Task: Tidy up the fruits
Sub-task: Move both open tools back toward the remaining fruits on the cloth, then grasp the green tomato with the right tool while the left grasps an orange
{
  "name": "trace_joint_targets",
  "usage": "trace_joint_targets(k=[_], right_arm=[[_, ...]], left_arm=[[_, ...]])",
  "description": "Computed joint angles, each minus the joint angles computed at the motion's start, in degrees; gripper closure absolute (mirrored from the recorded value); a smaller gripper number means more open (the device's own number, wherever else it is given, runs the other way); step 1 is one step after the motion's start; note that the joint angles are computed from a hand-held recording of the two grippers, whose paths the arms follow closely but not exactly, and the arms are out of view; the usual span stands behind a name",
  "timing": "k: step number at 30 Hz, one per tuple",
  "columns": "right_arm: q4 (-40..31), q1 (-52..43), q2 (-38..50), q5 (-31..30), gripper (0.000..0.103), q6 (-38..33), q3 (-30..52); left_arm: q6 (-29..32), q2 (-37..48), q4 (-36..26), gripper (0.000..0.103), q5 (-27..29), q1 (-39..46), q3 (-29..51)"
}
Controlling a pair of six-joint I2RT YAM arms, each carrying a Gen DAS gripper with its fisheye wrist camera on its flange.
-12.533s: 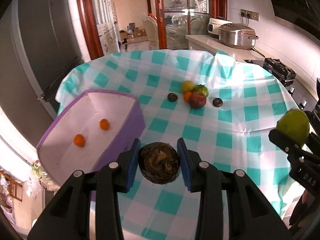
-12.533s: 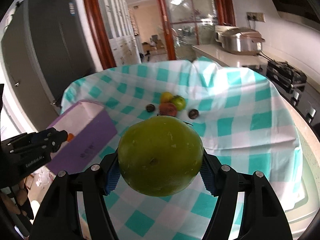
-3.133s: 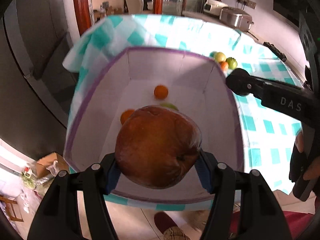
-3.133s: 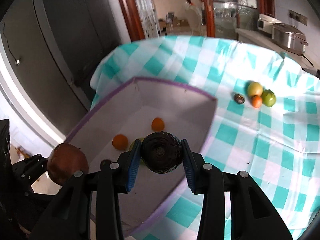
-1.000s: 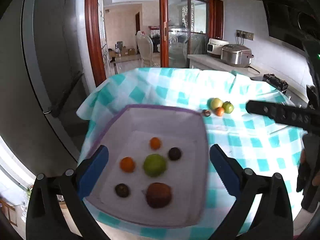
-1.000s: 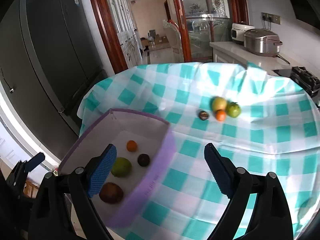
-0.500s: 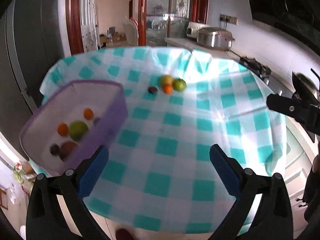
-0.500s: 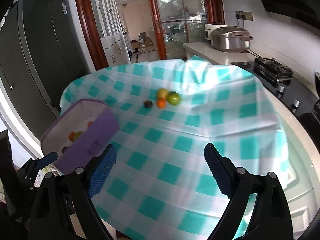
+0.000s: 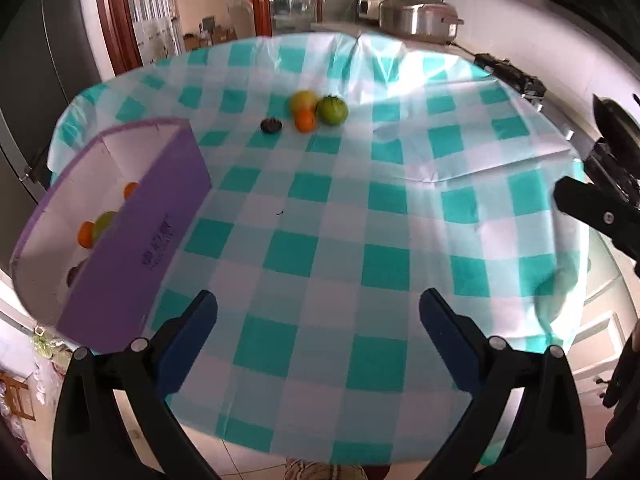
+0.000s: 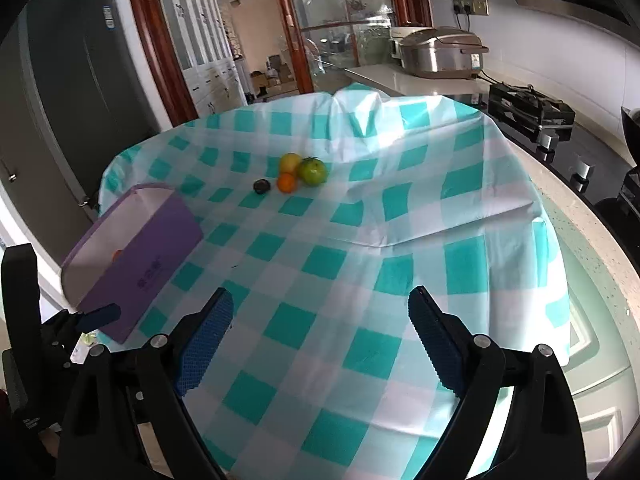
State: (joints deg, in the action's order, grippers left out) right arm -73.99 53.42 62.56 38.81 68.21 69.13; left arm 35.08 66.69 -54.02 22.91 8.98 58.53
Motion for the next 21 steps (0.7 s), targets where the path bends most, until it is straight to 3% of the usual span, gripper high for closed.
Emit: trace_joint_targets(k=[5,11,16,21], right_arm=[[10.87,-16.09,0.01,-8.32,0.016,-15.54,-4.67],[23.50,-35.25,15.43,-20.28,0.016,-34.45,0.13],[27.42,-44.73,39.11,-27.97,0.016,-44.87,17.75],[22.54,-48.86,60.89,-33.34,0.020,-52.57,41.98]], left_arm=[[-6.89,11.63,9.18,0.002,-3.87,-8.95,2.06],[-12.87,29.92,15.01,0.002,-6.91,-15.60,15.14],[-17.34,47.07,16.19,0.002,-9.19,-18.58,31.18],[-17.50,56.79,17.27,0.002,-10.08,-19.76,40.37]])
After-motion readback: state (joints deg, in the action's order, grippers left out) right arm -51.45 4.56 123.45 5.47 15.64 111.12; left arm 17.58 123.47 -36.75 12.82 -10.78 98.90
